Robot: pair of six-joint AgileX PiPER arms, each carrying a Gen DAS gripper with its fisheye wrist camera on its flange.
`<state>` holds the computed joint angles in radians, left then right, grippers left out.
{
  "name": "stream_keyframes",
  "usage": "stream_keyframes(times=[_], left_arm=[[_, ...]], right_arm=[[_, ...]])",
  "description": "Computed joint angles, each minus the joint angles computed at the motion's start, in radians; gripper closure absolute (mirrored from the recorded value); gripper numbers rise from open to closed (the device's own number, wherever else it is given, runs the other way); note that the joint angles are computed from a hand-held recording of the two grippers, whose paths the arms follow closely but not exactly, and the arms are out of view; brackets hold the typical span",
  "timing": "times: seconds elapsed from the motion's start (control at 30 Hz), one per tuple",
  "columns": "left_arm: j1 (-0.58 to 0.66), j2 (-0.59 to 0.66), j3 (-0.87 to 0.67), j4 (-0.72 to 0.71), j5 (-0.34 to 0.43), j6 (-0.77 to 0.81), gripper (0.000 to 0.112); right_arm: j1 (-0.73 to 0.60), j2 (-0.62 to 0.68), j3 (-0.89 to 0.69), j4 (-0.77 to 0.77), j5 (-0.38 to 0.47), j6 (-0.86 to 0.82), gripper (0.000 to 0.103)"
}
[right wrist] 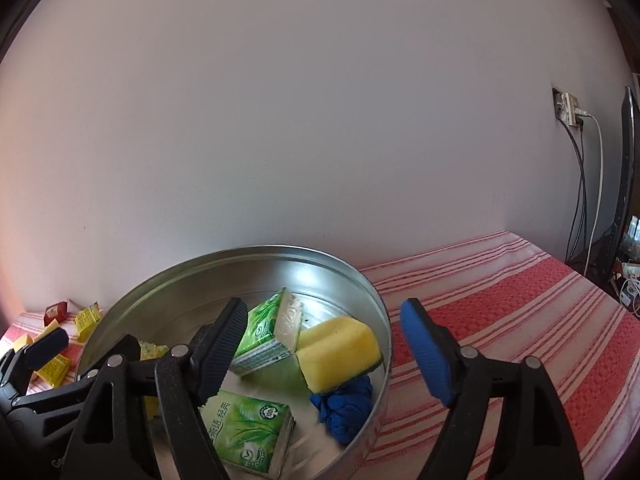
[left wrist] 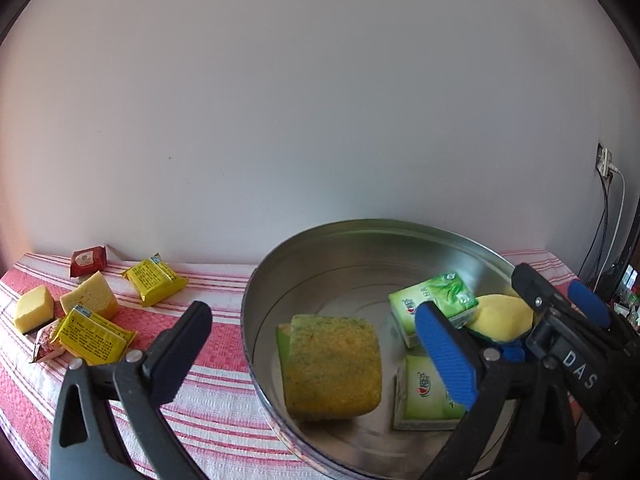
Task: Organize objects
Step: 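Carry the sponge and tissue pack over the tin and release them inside, then move both open tools back over the table toward the snack bags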
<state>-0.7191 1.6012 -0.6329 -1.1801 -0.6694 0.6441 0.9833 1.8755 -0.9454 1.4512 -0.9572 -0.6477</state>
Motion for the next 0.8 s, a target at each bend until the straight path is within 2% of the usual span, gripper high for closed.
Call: stream_keyframes(times=[0.17, 0.37, 0.53, 0.67, 0.8], left_arm=[[-0.018, -0.007, 0.012, -0.008, -0.045, 0.016, 0.010], [0.021, 0.011, 0.023, 0.039, -0.052, 0.008, 0.010], [0.000, 0.002, 0.054, 0.012, -0.135, 0.024, 0.010], [-0.013, 0.000, 0.095, 0.012, -0.217, 0.018, 0.010], [-0.016, -0.026, 0.146, 0.008, -0.259, 0.005, 0.010]], right_arm=[[-0.027, 0.009, 0.016, -0.040, -0.002, 0.037, 0.016], [-0.017, 0.015, 0.012, -0.032, -0.029, 0.041, 0.016], [0.008, 0.002, 0.040, -0.065, -0.074, 0.116, 0.015], [0.040, 0.013, 0.028, -0.046, -0.118, 0.095, 0.015], [0.071, 0.031, 0.015, -0.046, -0.164, 0.078, 0.015]])
